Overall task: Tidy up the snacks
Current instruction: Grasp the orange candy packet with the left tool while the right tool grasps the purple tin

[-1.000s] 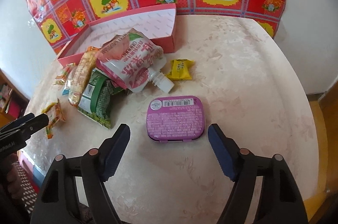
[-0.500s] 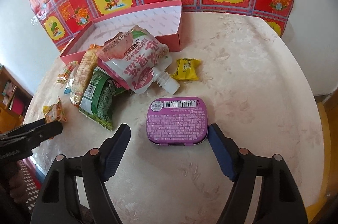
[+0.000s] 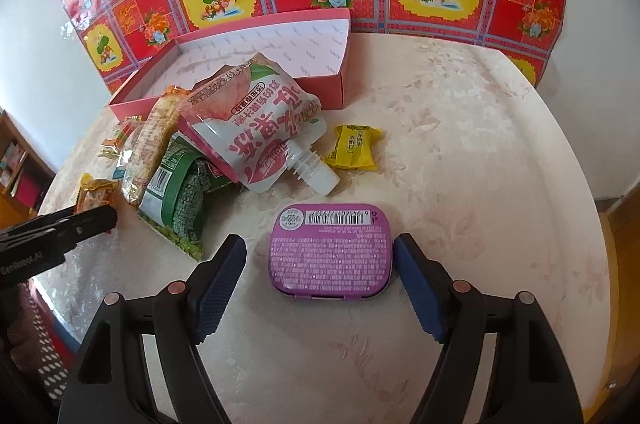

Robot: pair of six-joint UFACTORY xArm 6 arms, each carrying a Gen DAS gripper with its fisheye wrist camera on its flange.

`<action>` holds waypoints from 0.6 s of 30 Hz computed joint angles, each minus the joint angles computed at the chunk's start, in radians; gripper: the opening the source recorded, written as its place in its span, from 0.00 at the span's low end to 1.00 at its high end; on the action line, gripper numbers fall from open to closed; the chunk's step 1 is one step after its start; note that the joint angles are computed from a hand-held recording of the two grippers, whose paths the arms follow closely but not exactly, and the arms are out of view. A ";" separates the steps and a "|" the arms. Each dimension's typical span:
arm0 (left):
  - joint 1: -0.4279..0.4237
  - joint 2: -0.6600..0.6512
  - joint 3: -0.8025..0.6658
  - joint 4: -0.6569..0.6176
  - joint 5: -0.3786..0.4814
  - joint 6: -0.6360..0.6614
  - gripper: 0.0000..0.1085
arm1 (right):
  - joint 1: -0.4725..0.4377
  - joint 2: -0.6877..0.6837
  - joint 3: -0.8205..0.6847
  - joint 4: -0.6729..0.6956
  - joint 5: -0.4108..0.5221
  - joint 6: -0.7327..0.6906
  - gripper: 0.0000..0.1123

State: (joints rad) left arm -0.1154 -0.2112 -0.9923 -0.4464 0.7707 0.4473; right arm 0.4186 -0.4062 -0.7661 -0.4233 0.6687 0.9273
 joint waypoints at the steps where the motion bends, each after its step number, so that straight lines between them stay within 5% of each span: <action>1: 0.006 0.001 -0.005 -0.014 0.015 0.006 0.44 | -0.001 0.002 -0.002 -0.002 0.000 0.001 0.69; 6: 0.026 -0.008 -0.018 -0.057 0.080 0.026 0.44 | -0.006 0.002 0.001 0.000 -0.010 -0.007 0.69; 18: 0.019 -0.081 0.026 0.001 0.038 0.003 0.44 | -0.016 0.017 -0.026 0.061 0.023 -0.067 0.66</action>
State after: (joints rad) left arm -0.0969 -0.2921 -0.9661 -0.4454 0.8089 0.4504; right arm 0.4022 -0.3889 -0.7918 -0.3625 0.6919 0.8606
